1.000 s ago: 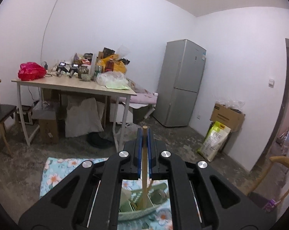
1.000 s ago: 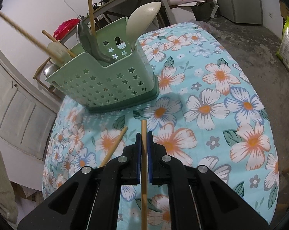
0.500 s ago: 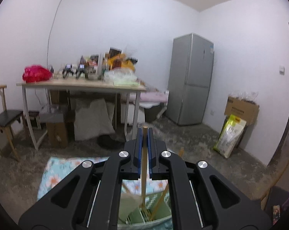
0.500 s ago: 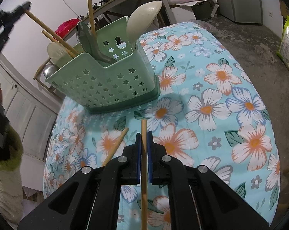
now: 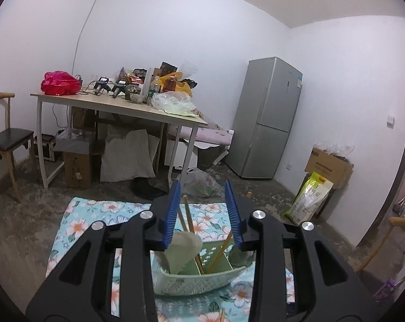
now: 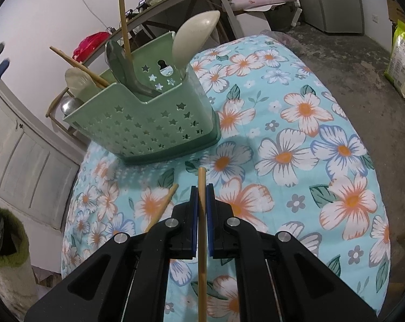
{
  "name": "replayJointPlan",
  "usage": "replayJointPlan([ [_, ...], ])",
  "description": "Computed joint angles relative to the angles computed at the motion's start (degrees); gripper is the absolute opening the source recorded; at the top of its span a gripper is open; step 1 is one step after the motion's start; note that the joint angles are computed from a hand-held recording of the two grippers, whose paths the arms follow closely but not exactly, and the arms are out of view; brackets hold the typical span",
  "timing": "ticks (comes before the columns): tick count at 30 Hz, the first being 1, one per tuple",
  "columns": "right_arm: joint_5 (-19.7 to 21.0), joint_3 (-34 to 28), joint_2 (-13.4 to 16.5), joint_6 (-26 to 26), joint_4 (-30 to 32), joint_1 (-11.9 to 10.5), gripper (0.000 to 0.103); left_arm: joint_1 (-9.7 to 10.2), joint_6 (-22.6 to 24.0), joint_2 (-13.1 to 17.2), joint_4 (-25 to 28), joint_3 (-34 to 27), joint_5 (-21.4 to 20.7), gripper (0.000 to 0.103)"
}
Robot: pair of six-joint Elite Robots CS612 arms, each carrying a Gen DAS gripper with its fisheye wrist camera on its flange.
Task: Organize utensils
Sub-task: 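Carry the chopstick over the green basket and open the left tool while the right tool lifts its chopstick, then lower the held chopstick into the green basket and open the right tool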
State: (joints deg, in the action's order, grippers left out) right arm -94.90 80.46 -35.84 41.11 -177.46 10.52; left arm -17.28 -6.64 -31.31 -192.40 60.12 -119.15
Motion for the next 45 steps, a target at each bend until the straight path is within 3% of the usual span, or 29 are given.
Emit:
replayJointPlan([
  [8, -0.4, -0.2, -0.1, -0.6, -0.6, 0.2, 0.006, 1.42, 0.4, -2.2, -0.7, 5.7, 0.1, 0.043],
  [16, -0.3, -0.3, -0.2, -0.9, -1.6, 0.3, 0.006, 2.15, 3.3, -3.0, 5.8, 9.3, 2.3, 0.045],
  [27, -0.1, 2.1, -3.0, -4.0, -10.0, 0.2, 0.006, 2.33, 3.8, -2.8, 11.2, 10.7, 6.4, 0.045],
  [36, -4.9, 1.3, -5.2, -10.5, -15.6, 0.3, 0.006, 2.55, 2.8, -2.5, 11.3, 10.9, 7.0, 0.045],
  [45, -9.4, -5.2, -1.8, -12.7, -26.1, -0.2, 0.006, 3.07, 1.5, -2.1, 11.6, 10.4, 7.6, 0.045],
])
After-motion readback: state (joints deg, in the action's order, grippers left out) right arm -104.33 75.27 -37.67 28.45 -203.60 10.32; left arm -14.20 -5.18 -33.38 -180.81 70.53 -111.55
